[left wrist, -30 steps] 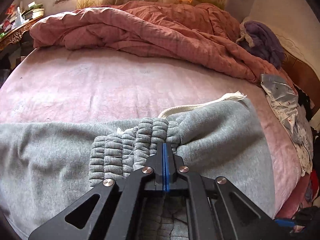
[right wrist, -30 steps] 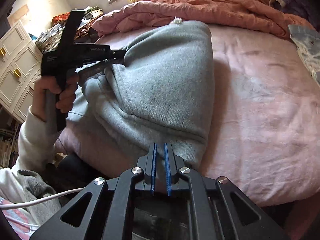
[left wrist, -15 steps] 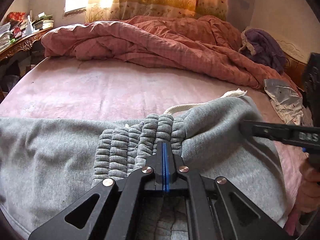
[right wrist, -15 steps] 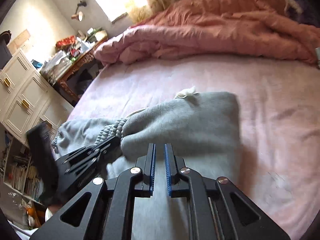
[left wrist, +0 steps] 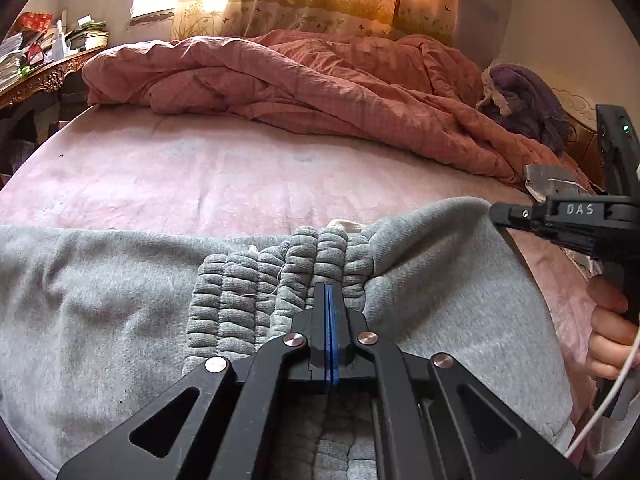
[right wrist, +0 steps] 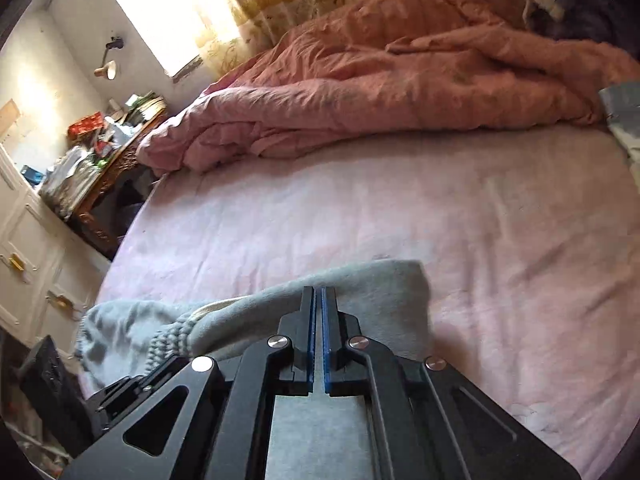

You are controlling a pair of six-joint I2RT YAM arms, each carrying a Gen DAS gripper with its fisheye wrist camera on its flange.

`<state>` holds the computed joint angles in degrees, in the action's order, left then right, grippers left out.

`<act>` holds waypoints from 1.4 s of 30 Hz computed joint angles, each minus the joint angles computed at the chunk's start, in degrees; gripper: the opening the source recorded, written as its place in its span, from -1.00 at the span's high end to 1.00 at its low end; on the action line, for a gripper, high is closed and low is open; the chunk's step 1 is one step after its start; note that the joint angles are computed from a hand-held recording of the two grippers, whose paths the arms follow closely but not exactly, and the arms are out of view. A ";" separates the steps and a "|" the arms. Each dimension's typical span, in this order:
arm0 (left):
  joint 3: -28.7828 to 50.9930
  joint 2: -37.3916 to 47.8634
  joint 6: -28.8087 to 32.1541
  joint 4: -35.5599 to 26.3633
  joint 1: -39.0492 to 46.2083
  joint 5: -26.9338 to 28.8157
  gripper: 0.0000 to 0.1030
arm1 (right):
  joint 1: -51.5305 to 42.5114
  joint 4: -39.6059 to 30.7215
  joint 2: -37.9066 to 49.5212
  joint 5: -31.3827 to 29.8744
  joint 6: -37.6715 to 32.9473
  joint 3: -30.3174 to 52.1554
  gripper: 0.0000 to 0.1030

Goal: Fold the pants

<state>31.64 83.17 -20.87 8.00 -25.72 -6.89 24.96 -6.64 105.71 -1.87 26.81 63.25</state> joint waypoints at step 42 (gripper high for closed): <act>-7.26 -6.22 30.87 -20.64 83.90 43.28 -0.15 | 30.92 3.91 -22.51 31.02 3.70 -20.11 0.21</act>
